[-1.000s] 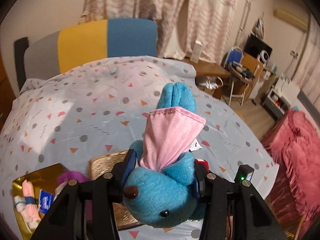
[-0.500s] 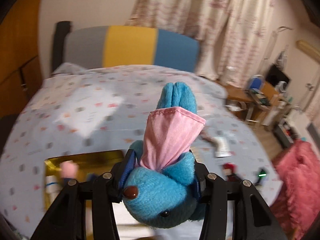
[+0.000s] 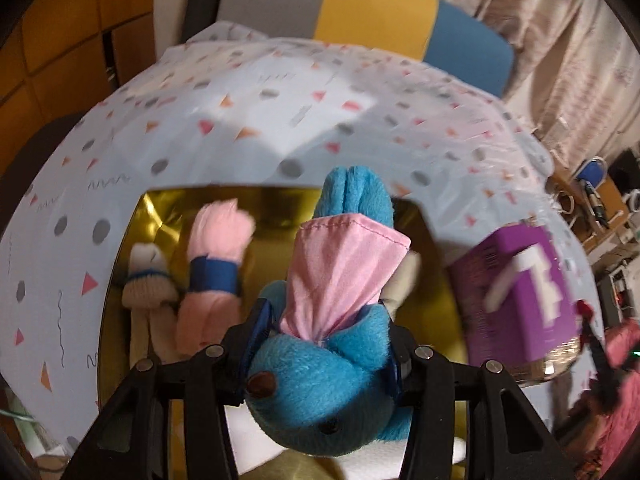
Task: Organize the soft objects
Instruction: 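Carry the blue plush to the tray with the left tool while the right tool carries the red plush, then release the blue plush in the tray while the right tool lowers the red plush over it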
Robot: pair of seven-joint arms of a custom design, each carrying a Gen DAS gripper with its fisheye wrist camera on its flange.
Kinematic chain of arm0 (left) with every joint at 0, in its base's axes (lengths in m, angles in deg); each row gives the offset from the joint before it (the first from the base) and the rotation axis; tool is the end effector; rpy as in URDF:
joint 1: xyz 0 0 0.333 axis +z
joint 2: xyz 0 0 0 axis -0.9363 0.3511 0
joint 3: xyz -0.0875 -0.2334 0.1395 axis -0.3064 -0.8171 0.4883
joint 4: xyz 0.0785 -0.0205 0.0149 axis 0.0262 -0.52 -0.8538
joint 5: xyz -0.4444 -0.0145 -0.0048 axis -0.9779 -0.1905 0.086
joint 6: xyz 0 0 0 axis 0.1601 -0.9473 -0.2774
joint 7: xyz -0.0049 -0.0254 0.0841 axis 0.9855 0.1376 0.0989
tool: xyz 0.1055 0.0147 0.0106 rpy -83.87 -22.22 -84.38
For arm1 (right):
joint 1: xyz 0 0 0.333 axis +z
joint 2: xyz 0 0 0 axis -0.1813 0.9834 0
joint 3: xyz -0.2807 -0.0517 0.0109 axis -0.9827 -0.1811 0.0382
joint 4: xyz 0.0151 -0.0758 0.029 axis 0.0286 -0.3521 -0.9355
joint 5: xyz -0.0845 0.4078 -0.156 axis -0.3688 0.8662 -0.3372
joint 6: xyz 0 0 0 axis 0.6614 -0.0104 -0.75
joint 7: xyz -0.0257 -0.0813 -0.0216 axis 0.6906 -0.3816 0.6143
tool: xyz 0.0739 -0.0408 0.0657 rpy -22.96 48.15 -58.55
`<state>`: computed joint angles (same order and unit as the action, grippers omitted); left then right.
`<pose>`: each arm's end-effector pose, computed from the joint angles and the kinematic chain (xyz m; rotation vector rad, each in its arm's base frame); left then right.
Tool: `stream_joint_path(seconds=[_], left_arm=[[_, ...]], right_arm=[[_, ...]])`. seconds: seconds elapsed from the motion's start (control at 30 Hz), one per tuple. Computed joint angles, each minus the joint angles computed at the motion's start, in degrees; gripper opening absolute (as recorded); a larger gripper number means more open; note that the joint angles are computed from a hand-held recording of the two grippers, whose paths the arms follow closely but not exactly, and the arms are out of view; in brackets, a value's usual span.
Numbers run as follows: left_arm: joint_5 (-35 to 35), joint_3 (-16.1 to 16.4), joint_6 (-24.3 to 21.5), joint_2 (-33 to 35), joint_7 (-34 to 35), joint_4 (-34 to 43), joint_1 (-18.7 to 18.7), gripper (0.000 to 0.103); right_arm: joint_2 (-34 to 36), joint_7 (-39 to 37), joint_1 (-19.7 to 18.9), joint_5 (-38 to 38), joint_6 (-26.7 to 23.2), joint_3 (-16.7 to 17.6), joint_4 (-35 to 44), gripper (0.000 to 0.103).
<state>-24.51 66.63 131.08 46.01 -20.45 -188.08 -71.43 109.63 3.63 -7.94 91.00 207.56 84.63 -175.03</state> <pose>0.5541 -0.1371 0.4802 -2.3790 1.2773 -0.6079 0.7206 0.1541 0.4231 -1.5881 1.4710 -0.3660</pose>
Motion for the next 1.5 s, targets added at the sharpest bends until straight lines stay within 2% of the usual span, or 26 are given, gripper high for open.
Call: stream_joint_path(seconds=[0.17,0.4,0.53,0.67,0.7,0.8,0.9,1.03,1.13,1.17,1.23,1.3,1.4,1.43,1.5], left_arm=[[-1.7,0.6,1.3,0.2,-0.1,-2.5,0.2,0.050],[-0.3,-0.1,1.7,-2.5,-3.8,-6.2,1.2,0.052],[0.4,-0.9,2.5,-4.2,-7.3,-8.1,1.7,0.053],[2.3,-1.8,1.8,-4.4,-6.9,-8.4,1.4,0.056],[2.2,-1.7,1.5,-4.2,-6.2,-8.2,1.1,0.060],[0.8,-1.5,-0.4,-3.0,-6.2,-7.7,0.3,0.084],[0.1,-1.4,1.8,-4.1,-8.2,-9.9,0.2,0.085],[4.5,-3.6,0.8,-6.8,-13.7,-11.6,1.5,0.089],[6.3,-4.0,1.3,-9.0,-14.5,-13.2,1.4,0.089],[7.9,-4.7,0.1,-9.2,-14.1,-12.9,1.6,0.088],[10.4,-5.3,-1.3,-9.4,-12.3,-12.7,1.4,0.061],[11.9,-5.4,-2.3,-9.5,-10.1,-12.5,0.8,0.061],[14.7,-6.6,-4.9,-9.6,-11.2,-12.2,1.2,0.062],[15.4,-7.0,-6.7,-9.3,-12.5,-11.8,1.5,0.064],[14.6,-5.9,-6.2,-9.1,-13.5,-12.2,0.8,0.070]], right_arm=[[-2.3,-3.2,-2.4,8.2,-0.6,2.4,-0.1,0.018],[-6.6,-5.2,1.8,6.6,0.1,-1.7,-2.3,0.018],[-9.0,-6.6,3.4,6.6,0.9,-2.4,-3.6,0.018],[-11.3,-9.4,4.6,11.1,0.8,-2.4,-3.6,0.018],[-11.8,-10.1,5.0,12.1,0.8,-2.5,-3.5,0.018],[-13.6,-14.7,6.6,16.9,0.1,-2.7,-3.1,0.018],[-15.4,-19.8,8.4,23.3,-2.4,-2.9,-2.3,0.018],[-17.0,-25.7,12.1,26.9,-5.0,-3.7,-1.2,0.018],[-17.2,-26.4,15.1,25.5,-6.9,-4.3,-0.1,0.018],[-17.0,-26.0,16.0,24.8,-7.6,-4.3,0.4,0.018],[-16.4,-25.2,17.5,23.0,-9.3,-4.2,1.6,0.018],[-15.5,-24.7,19.0,20.5,-10.2,-3.7,2.7,0.018],[-13.8,-23.0,21.3,13.8,-10.8,-2.7,4.1,0.018],[-12.9,-21.5,22.1,10.6,-11.2,-2.5,4.7,0.018],[-10.9,-17.1,23.9,2.7,-11.7,-2.3,6.1,0.018]])
